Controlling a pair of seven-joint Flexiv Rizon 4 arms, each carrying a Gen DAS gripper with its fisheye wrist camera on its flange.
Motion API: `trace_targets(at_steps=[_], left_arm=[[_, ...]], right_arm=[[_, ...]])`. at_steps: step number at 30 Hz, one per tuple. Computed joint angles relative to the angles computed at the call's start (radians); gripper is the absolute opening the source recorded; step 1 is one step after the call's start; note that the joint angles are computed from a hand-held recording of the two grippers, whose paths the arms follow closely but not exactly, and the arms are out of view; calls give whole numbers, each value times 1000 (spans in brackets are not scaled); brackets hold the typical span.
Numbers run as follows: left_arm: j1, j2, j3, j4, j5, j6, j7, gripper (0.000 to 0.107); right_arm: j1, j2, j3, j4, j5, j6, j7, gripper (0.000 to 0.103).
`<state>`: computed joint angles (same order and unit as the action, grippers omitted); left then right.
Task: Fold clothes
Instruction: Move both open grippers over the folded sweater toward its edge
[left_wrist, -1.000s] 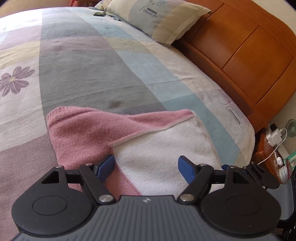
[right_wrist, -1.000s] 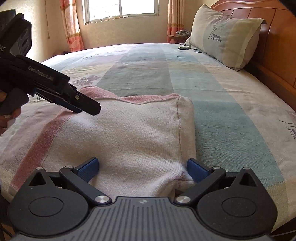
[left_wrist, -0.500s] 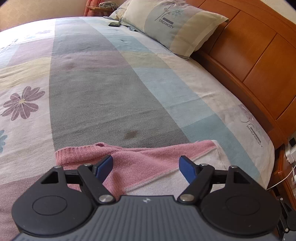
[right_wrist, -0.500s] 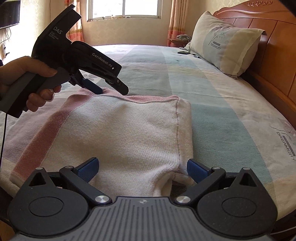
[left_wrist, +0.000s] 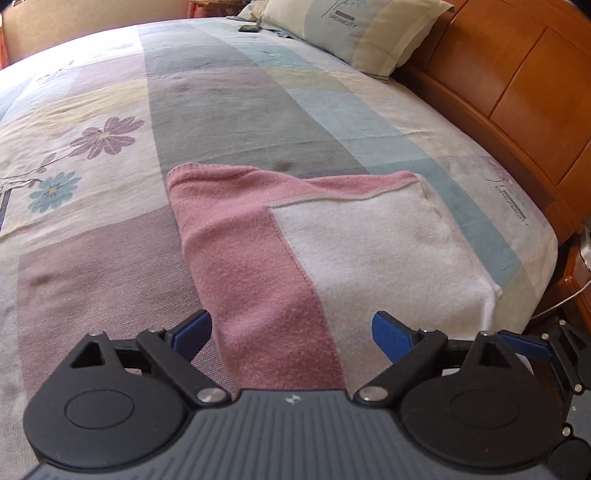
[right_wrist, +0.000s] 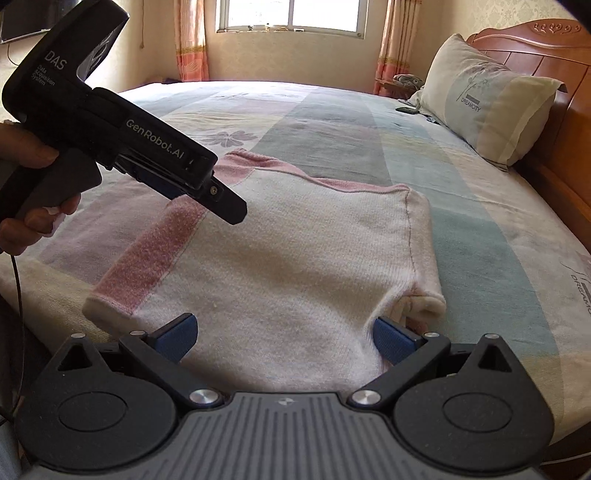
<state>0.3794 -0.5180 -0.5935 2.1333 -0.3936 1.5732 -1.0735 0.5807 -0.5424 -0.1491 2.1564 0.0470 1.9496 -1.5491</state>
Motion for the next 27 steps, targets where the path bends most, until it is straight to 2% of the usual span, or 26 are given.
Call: trace_targets(at_steps=[1, 2, 3, 4, 7, 10, 13, 16, 18, 20, 23, 26, 27], left_arm=[[33, 6, -38, 19, -13, 19, 6, 94], [93, -2, -108, 48, 0, 67, 8, 94], [144, -10, -166, 73, 19, 113, 7, 94], [169, -10, -191, 90, 40, 143, -2, 94], [170, 10, -182, 115, 91, 183, -29, 94], [173, 26, -174, 130, 139, 184, -49, 94], [216, 15, -205, 149, 190, 197, -78, 94], [253, 4, -226, 155, 238, 179, -98, 94], [238, 19, -197, 151, 259, 158, -112, 94], [241, 29, -190, 155, 293, 164, -125, 94], [312, 17, -250, 169, 351, 174, -143, 94], [353, 14, -272, 177, 392, 161, -165, 94], [358, 16, -270, 180, 401, 160, -170, 94]], right_arm=[[4, 10, 2, 5, 35, 0, -18, 103], [-20, 20, 19, 21, 5, 22, 15, 103], [-55, 30, 54, 27, 1, 35, 20, 103], [-88, 38, 87, 33, -10, 50, 31, 103], [-173, 36, 180, 27, -78, 90, 49, 103], [-197, 19, 208, 17, -129, 56, 61, 103], [-225, 1, 225, 14, -164, 11, 88, 103], [-323, 1, 286, 36, -244, 37, 148, 103], [-306, 29, 278, 42, -213, 26, 148, 103], [-244, 41, 234, 48, -181, 50, 132, 103], [-258, 21, 258, 28, -222, 33, 144, 103], [-214, 1, 218, 14, -203, -29, 161, 103], [-213, 1, 216, 21, -203, -9, 154, 103]])
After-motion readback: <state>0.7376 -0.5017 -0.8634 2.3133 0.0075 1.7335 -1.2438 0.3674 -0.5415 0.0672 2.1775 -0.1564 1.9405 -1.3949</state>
